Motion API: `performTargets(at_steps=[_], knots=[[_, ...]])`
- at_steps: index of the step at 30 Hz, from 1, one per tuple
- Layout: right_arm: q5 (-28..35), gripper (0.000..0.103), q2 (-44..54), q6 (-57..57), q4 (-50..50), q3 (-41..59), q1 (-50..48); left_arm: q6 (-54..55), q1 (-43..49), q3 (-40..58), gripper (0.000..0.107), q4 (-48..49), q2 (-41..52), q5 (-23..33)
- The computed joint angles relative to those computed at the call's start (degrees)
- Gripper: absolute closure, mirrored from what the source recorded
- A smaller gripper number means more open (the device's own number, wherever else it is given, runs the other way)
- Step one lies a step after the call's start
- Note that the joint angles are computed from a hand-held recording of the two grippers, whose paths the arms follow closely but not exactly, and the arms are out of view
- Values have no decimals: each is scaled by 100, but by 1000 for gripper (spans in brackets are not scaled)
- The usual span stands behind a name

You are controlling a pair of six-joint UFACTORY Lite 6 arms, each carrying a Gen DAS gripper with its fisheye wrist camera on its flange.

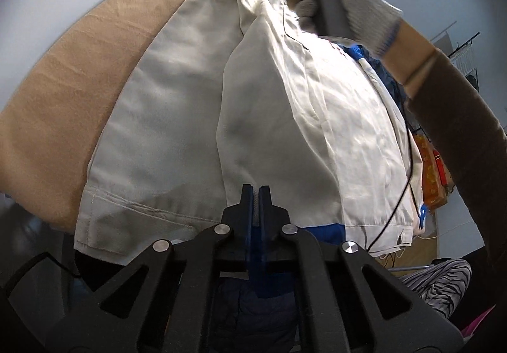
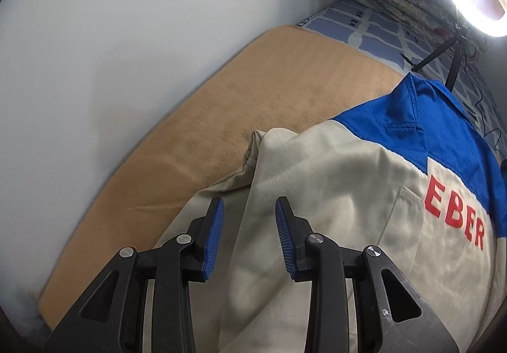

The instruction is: Fold large clothes

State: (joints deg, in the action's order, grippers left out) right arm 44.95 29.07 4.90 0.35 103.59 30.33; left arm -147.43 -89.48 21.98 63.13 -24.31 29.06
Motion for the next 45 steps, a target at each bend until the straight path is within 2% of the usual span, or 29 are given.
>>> performTargets(at_steps=[1,2,3,9,10,11,13,14,15,16,17,18,20,21,22,25,26,27,31,32,35,38,41,45], knots=[[106,72,227,180,-252,229,68,5,-69,3,107,-23,-30,76],[153,81,364,352,-474,361,127,50,-141,3,107,-76,-63,166],[188,97,460,468,-627,451,151,98,-224,33,107,-132,-67,282],[268,101,614,440,-592,715,54,4,-680,145,107,-277,-107,982],[281,101,615,423,-577,739,48,-111,-551,20,101,-187,-219,762],[290,101,620,408,-552,764,36,-170,-351,-120,81,-105,-335,433],[295,101,629,396,-488,794,17,-455,-168,-274,50,28,-347,130],[291,101,627,360,-420,791,6,-688,-155,-296,49,171,-263,71],[261,101,588,323,-375,739,3,-937,-45,-341,49,455,-165,-153],[260,101,624,257,-342,793,-7,-1116,101,-360,56,700,-56,-393],[218,101,613,126,-267,783,-24,-1448,249,-367,84,1040,122,-642],[207,100,597,24,-210,774,-31,-1654,384,-372,94,1288,238,-855],[330,95,644,-156,-13,878,-79,-2047,385,-324,102,1666,442,-902],[441,87,699,-262,127,987,-107,-1932,341,-278,103,1575,458,-847],[467,82,710,-323,169,1024,-107,-1672,267,-218,104,1361,445,-743],[514,80,793,-193,-208,1089,62,-800,-26,10,104,572,355,-273],[569,86,851,-100,-354,1117,137,-502,-121,77,104,308,306,-110],[545,102,858,-34,-462,1078,178,-208,-196,107,104,52,208,42],[516,102,862,72,-459,1151,171,792,-692,216,105,-969,-241,977],[524,103,864,75,-360,1247,128,939,-895,244,105,-1203,-392,1391],[569,103,954,12,28,1651,-48,962,-1257,142,105,-1631,-669,2161],[727,103,1318,43,308,2355,-100,798,-1082,-249,105,-1828,-967,2060],[763,103,1703,165,257,2781,26,980,-837,-180,105,-1875,-601,1788],[127,103,1610,151,284,2193,142,1273,-463,-126,105,-2013,-192,1467]])
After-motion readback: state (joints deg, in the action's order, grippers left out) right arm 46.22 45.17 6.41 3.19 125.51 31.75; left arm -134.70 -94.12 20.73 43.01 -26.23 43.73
